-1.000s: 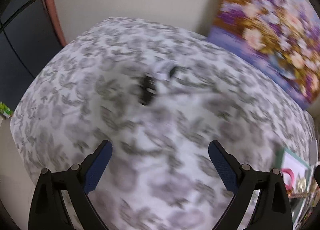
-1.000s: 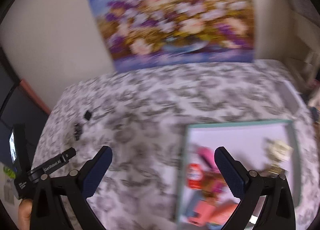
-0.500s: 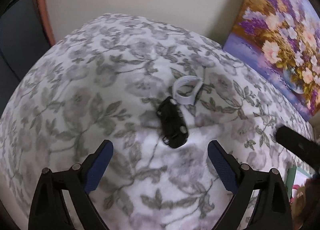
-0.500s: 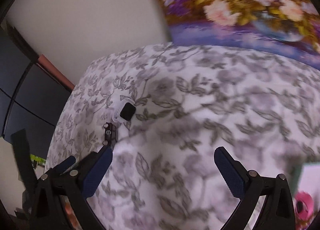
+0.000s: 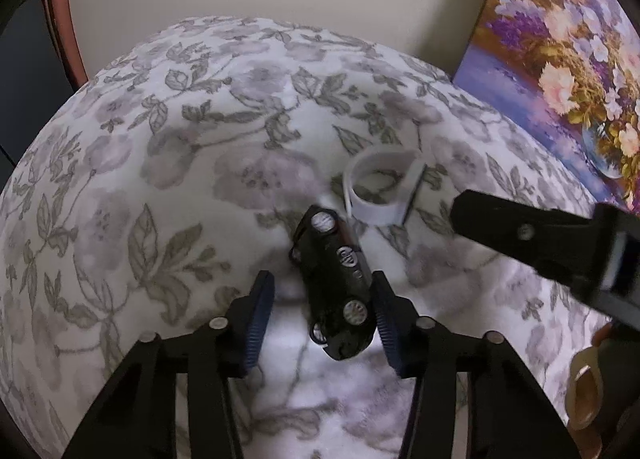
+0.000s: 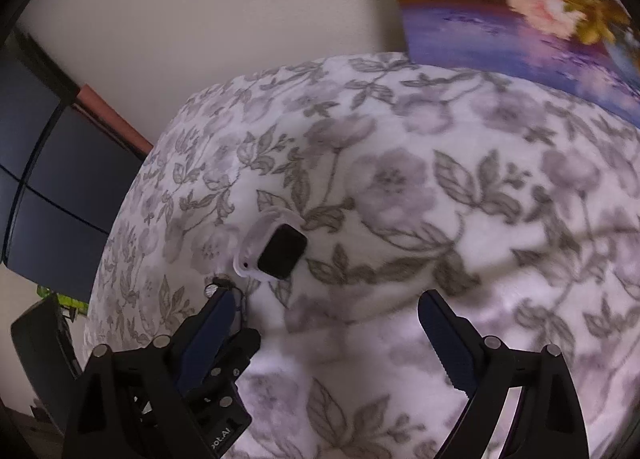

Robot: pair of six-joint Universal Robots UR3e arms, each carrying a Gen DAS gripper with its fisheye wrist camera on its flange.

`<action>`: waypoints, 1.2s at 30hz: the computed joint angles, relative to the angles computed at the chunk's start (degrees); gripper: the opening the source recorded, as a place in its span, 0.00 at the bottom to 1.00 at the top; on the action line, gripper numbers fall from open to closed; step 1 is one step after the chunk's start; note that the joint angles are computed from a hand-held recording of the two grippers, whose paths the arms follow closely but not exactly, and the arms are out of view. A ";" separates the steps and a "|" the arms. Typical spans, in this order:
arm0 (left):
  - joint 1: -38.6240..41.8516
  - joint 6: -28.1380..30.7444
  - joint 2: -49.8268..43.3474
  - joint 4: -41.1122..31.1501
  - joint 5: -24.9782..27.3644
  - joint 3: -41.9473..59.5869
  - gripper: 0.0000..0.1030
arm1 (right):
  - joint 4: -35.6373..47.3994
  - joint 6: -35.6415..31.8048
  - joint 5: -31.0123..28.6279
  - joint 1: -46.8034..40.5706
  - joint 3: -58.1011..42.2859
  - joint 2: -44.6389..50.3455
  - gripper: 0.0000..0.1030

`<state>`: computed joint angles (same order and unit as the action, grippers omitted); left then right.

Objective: Organize rigid objects
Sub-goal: 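Close the left tool on the black toy car, then grasp the white watch with the right tool while the left tool lifts the car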

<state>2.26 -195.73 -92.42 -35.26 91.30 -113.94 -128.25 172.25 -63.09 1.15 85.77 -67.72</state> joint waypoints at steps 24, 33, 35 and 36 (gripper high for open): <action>12.25 6.12 7.55 5.04 -4.42 -9.61 0.32 | -3.42 3.29 -15.38 15.57 -17.08 15.40 0.70; 11.38 5.35 8.28 3.11 -3.27 -8.89 0.30 | -5.99 1.89 -15.54 14.24 -11.01 10.80 0.54; 10.13 5.07 8.70 1.31 -1.97 -7.89 0.30 | -7.44 1.46 -14.34 12.91 -6.63 6.96 0.53; 9.65 4.76 9.11 0.55 -1.64 -7.68 0.30 | -7.41 1.09 -13.63 12.16 -4.88 5.13 0.53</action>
<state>11.91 -190.97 -83.31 -34.71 89.66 -121.62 -135.66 173.34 -76.73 13.32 80.89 -62.59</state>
